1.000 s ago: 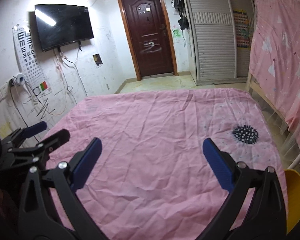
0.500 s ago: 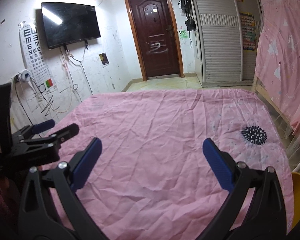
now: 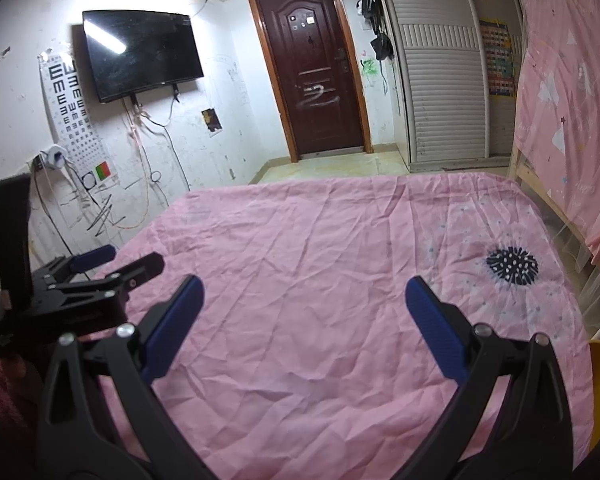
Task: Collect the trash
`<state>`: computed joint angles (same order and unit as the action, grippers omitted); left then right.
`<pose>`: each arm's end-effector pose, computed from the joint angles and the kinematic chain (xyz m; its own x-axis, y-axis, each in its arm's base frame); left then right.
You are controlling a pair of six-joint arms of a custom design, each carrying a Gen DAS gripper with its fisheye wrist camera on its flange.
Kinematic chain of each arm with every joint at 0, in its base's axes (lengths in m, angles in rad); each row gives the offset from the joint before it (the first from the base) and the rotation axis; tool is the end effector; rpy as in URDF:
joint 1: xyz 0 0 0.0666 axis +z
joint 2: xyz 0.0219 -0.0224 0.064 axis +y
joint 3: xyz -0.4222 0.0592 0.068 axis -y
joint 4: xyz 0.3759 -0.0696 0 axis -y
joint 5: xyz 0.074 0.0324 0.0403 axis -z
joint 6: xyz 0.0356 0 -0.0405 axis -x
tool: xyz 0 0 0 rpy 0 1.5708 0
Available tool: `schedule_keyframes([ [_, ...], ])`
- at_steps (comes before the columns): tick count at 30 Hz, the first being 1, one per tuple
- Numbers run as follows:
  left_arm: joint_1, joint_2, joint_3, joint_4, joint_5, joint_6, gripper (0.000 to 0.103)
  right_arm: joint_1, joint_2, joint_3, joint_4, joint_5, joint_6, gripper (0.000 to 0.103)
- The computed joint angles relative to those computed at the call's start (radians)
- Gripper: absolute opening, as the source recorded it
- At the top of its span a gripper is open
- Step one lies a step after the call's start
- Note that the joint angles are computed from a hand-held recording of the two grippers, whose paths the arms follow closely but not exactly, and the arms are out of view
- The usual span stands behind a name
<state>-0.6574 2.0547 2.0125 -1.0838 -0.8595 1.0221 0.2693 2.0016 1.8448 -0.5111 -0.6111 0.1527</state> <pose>0.5670 -0.4041 0.3690 -0.4929 -0.3231 -0.8078 -0.5362 0.8440 -0.0105 0.6812 0.2088 0.3631 -0.4909 -0.2647 -0.8300 -0.7354 0.6368 0.2318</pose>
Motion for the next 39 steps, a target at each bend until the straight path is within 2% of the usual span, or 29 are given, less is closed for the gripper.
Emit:
schedule_keyframes([
  [39, 0.000, 0.000, 0.000, -0.003, 0.004, 0.004, 0.094, 0.003, 0.005, 0.004, -0.011, 0.008, 0.003, 0.097],
])
